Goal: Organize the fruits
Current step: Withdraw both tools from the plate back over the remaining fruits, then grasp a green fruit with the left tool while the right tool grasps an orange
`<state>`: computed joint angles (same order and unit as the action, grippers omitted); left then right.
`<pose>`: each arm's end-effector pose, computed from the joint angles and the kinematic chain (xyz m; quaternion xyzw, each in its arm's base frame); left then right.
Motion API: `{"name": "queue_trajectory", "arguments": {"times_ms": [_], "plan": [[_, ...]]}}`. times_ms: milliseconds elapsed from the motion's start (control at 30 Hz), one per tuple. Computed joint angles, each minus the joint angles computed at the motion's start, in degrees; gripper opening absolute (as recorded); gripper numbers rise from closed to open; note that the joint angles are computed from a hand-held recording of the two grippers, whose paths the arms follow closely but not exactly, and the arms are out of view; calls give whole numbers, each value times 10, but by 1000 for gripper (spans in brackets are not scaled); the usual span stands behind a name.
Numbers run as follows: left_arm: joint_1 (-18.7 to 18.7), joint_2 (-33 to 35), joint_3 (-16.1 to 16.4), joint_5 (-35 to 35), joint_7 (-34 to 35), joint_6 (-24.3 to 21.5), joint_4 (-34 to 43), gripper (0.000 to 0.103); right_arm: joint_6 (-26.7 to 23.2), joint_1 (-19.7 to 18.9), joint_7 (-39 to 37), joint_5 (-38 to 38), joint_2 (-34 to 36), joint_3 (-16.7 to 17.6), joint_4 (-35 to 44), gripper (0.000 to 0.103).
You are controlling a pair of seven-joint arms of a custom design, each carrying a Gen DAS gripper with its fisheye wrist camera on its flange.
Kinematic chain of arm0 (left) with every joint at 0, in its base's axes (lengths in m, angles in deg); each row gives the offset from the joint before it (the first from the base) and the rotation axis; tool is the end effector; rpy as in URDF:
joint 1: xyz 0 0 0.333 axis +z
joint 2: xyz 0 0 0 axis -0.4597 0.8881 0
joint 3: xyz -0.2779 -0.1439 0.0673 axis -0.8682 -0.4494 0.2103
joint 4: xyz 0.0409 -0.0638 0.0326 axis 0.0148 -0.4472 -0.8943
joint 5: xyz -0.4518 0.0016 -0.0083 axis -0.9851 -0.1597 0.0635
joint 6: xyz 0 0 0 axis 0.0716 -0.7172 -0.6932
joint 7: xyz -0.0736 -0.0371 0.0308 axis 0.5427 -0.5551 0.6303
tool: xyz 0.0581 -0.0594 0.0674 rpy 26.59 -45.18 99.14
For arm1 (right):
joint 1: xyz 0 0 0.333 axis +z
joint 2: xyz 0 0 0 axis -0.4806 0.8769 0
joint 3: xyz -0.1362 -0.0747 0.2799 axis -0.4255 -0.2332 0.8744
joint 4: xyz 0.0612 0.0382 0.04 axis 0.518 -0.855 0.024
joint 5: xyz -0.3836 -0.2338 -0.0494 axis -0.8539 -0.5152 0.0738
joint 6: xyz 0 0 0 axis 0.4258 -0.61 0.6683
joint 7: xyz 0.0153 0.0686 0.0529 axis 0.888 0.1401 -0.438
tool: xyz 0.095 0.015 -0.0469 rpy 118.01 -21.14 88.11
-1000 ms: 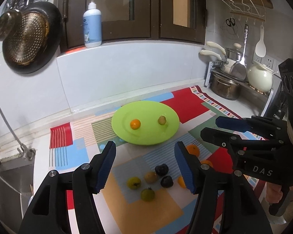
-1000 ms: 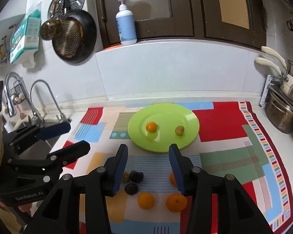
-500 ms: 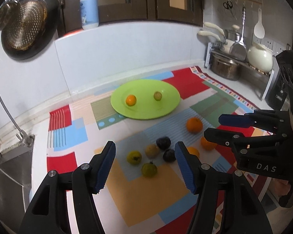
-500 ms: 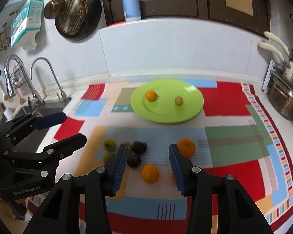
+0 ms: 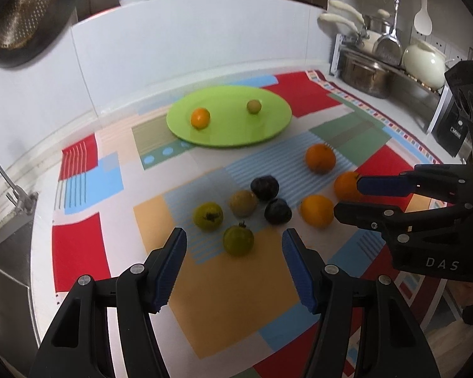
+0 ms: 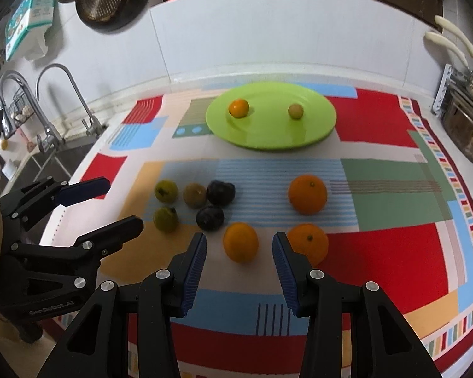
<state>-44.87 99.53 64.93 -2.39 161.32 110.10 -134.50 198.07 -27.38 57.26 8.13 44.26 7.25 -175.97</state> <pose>0.6507 -0.2452 0.3078 -0.5430 0.7668 -0.2724 0.2072 0.6527 0.0804 0.3118 -0.7533 0.5651 -0.1368 0.3074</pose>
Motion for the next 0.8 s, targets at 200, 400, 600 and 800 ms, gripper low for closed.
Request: {"name": "queue_trajectory", "arguments": {"times_ms": [200,400,600,800], "plan": [[36,21,-39,-31,36,-21,17,62,-28,9,40,-46,21,-13,16,45],[61,45,-68,-66,76,-37,41,61,-51,5,73,-81,44,-13,37,45],[67,65,-78,-93,98,-50,63,54,-62,0,96,-105,61,-11,54,45],[71,78,-85,-111,117,-64,80,42,-69,-7,109,-117,74,-6,67,44]]}}
